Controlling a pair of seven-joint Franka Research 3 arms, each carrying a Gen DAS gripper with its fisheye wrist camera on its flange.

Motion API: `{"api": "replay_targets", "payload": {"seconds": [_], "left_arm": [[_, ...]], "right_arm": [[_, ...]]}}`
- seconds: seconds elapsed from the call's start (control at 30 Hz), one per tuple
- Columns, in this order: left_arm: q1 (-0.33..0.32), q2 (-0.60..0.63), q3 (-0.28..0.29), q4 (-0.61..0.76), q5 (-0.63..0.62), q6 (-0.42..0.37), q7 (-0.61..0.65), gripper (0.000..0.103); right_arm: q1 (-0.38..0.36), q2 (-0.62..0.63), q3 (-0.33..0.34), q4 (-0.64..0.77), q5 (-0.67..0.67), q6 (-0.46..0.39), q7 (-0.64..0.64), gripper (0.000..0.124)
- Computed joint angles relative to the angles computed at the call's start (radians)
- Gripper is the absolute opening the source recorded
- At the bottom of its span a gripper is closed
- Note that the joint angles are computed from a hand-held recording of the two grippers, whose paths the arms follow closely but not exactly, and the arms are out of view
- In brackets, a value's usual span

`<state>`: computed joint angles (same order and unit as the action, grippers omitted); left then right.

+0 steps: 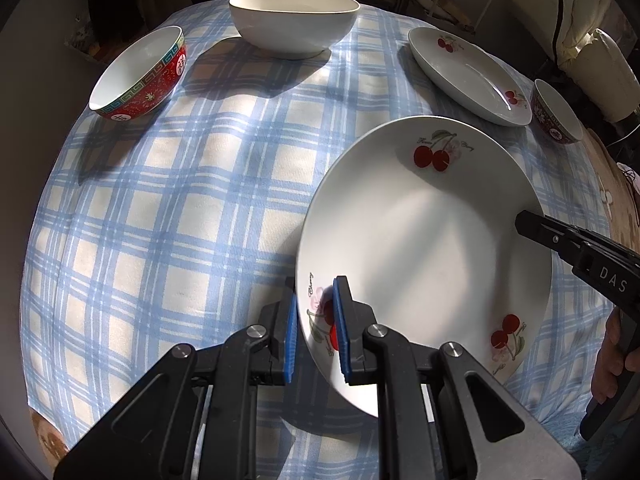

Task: Organize plates and bowls
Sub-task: 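Lower the held plate onto the other cherry plate with both tools, then open both tools to release the stacked plate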

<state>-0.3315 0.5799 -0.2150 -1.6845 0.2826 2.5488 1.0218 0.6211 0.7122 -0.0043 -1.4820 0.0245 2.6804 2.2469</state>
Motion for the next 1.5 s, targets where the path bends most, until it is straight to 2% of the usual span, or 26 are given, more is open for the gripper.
{"api": "replay_targets", "payload": {"seconds": [0.23, 0.4, 0.67, 0.77, 0.87, 1.17, 1.27, 1.33, 1.37, 1.4, 1.5], "left_arm": [[-0.007, 0.016, 0.003, 0.020, 0.007, -0.018, 0.003, 0.016], [-0.035, 0.031, 0.023, 0.043, 0.051, -0.042, -0.010, 0.016], [-0.014, 0.029, 0.008, 0.038, 0.026, -0.030, 0.001, 0.016], [-0.020, 0.025, 0.013, 0.036, 0.032, -0.031, -0.007, 0.016], [-0.016, 0.018, 0.011, 0.027, 0.029, -0.026, -0.008, 0.016], [-0.016, -0.015, 0.019, -0.008, 0.040, -0.020, -0.047, 0.019], [-0.016, -0.027, 0.020, -0.019, 0.048, -0.020, -0.057, 0.022], [-0.018, -0.033, 0.022, -0.022, 0.056, -0.018, -0.061, 0.030], [-0.024, -0.034, 0.028, -0.019, 0.068, -0.018, -0.069, 0.034], [-0.036, -0.036, 0.039, -0.018, 0.089, -0.017, -0.084, 0.043], [-0.067, -0.041, 0.066, -0.008, 0.163, -0.023, -0.123, 0.058]], "right_arm": [[0.008, -0.001, -0.010, -0.001, -0.007, -0.001, 0.014, 0.013], [0.010, 0.002, -0.012, 0.005, -0.020, -0.008, 0.016, 0.013], [0.008, -0.002, -0.010, 0.002, -0.021, -0.010, 0.014, 0.015], [0.032, 0.001, -0.039, 0.015, -0.053, -0.049, 0.043, 0.016], [0.006, -0.009, -0.010, -0.010, -0.029, -0.013, 0.038, 0.016], [0.014, -0.039, -0.017, -0.042, -0.036, 0.011, 0.047, 0.016], [0.013, -0.045, -0.017, -0.044, -0.037, 0.005, 0.050, 0.016], [0.016, -0.052, -0.024, -0.046, -0.045, -0.003, 0.058, 0.019], [0.019, -0.056, -0.028, -0.048, -0.051, -0.005, 0.063, 0.025], [0.019, -0.059, -0.030, -0.050, -0.055, -0.005, 0.067, 0.034], [0.016, -0.067, -0.033, -0.056, -0.063, -0.001, 0.079, 0.047]]}}
